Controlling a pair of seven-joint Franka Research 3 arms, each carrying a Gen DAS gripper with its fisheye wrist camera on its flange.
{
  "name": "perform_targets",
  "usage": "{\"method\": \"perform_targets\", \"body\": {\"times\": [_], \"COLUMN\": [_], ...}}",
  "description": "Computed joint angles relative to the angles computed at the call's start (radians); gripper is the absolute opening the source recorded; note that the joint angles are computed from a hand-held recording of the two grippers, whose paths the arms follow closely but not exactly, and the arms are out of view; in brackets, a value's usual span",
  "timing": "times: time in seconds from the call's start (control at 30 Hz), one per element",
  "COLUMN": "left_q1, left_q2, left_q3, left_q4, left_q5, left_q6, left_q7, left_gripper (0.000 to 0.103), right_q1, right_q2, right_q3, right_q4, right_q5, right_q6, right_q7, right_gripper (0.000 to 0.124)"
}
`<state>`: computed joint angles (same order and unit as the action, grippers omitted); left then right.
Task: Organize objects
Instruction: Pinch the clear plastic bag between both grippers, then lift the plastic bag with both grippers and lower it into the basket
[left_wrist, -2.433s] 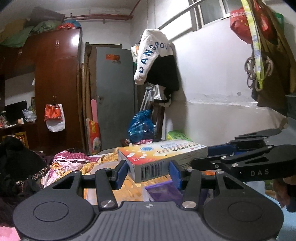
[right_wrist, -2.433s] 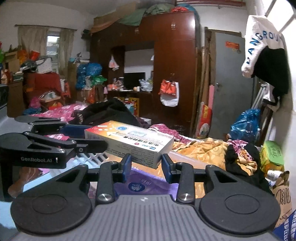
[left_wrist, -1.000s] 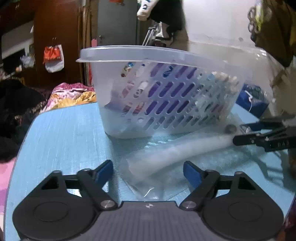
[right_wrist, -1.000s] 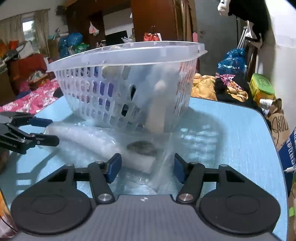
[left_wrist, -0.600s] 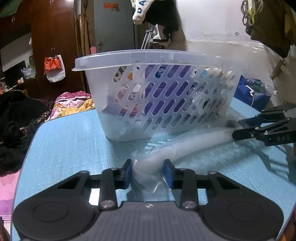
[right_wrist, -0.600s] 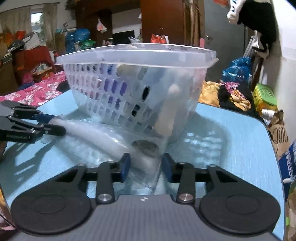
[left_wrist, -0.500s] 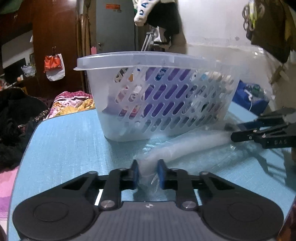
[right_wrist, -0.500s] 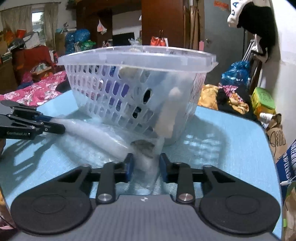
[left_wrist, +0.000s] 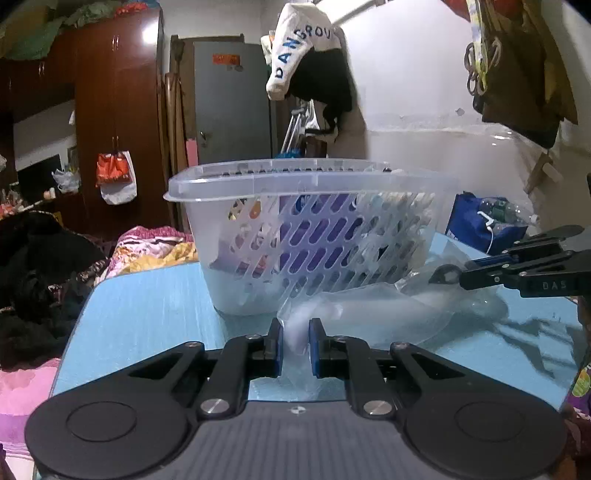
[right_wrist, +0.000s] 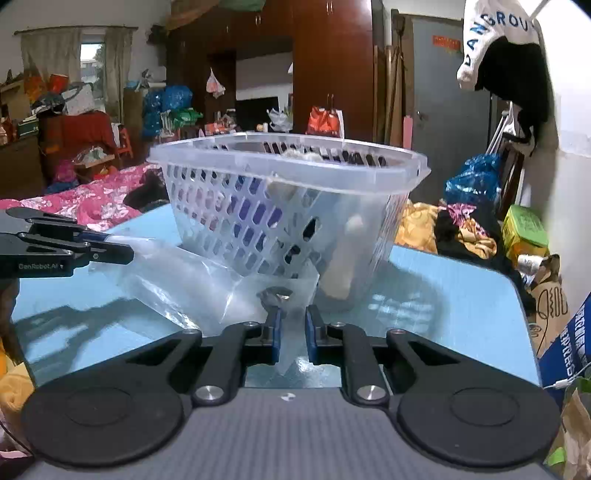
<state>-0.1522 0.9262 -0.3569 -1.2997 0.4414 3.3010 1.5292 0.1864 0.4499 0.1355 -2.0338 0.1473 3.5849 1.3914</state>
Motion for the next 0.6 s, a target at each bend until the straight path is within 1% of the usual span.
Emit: {"method": "perform_targets", "body": {"times": [0.1, 0.17, 0.2, 0.3, 0.33, 0.4, 0.5, 0.6], "left_q1": [0.007, 0.009, 0.008, -0.010, -0.015, -0.034, -0.051, -0.081], "left_q2": [-0.023, -0.050, -0.066, -0.115, -0.130, -0.152, -0.157, -0.125], "left_q3": [0.003, 0.015, 0.025, 0.068, 0.080, 0.111, 0.129, 0.146], "left_q4": [-0.037, -0.075, -0.095, -0.144, -0.155, -0.159, -0.111, 0.001], "left_q5": [0.002, 0.011, 0.016, 0.032, 0.038, 0.039, 0.055, 0.061], "left_q6": [0.039, 0.077, 0.099, 0.164, 0.180, 0.206, 0.208, 0.164], "left_q7": [-0.012, -0.028, -0.039, -0.074, -0.085, -0.105, -0.123, -0.118], "left_gripper": [0.017, 0.017, 0.017, 0.017, 0.017, 0.017, 0.017, 0.017], "right_q1": [-0.015, -0.010, -0.014, 0.015, 0.013, 0.032, 0.049, 0.061], "right_q2": [-0.018, -0.035, -0.046, -0.083, -0.094, -0.114, -0.126, -0.110], "right_q3": [0.016, 0.015, 0.019, 0.000, 0.001, -0.014, -0.032, -0.048], "right_q4": [-0.024, -0.043, -0.055, -0.080, -0.085, -0.083, -0.042, 0.035], "right_q5": [-0.024, -0.032, -0.045, -0.033, -0.043, -0.028, -0.004, 0.031], "right_q6": [0.031, 0.054, 0.067, 0.108, 0.119, 0.133, 0.123, 0.090], "right_q7": [0.015, 0.019, 0.027, 0.014, 0.020, 0.003, -0.020, -0.051], "right_gripper": [0.015, 0.014, 0.014, 0.014, 0.014, 0.014, 0.014, 0.014]}}
